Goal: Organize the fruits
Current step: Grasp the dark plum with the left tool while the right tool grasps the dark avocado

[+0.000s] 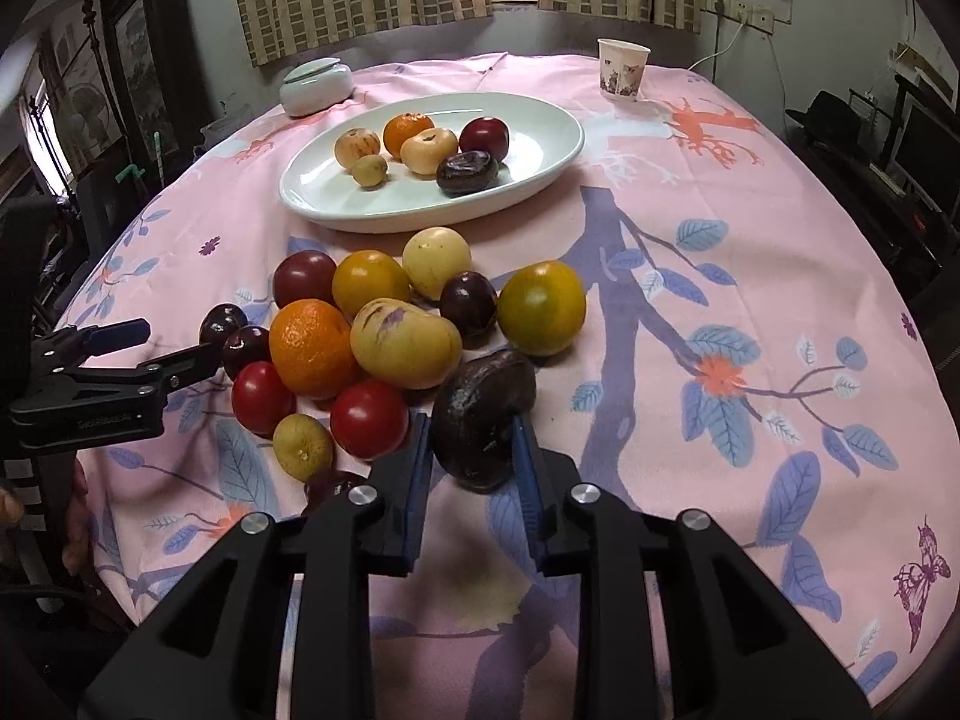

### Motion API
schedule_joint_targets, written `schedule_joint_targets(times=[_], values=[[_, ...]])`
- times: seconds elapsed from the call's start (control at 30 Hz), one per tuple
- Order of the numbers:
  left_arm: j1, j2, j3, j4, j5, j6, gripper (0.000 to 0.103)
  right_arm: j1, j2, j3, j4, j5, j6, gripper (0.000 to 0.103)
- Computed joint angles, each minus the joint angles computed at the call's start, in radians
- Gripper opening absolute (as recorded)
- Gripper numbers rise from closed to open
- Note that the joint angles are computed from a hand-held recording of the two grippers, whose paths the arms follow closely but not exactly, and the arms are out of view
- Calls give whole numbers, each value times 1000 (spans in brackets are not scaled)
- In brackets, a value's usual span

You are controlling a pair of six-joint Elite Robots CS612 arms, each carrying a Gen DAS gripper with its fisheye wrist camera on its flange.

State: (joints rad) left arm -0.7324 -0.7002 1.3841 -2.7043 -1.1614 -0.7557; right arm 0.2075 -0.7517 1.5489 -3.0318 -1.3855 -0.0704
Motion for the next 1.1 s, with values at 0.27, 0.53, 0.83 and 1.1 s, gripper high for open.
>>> schedule_joint_targets(times=[0.27,0.53,0.83,1.1], values=[[21,26,-41,-64,-103,52,67,-9,-2,2,9,36,22,27],[14,47,-63,-110,-122,103,39,-7,0,0,10,25,20,28],[10,41,-54,-123,-106,91,36,-13,-14,25,-42,49,45,24],[3,25,-25,-146,-103,82,36,-5,-20,18,10,44,25,24]])
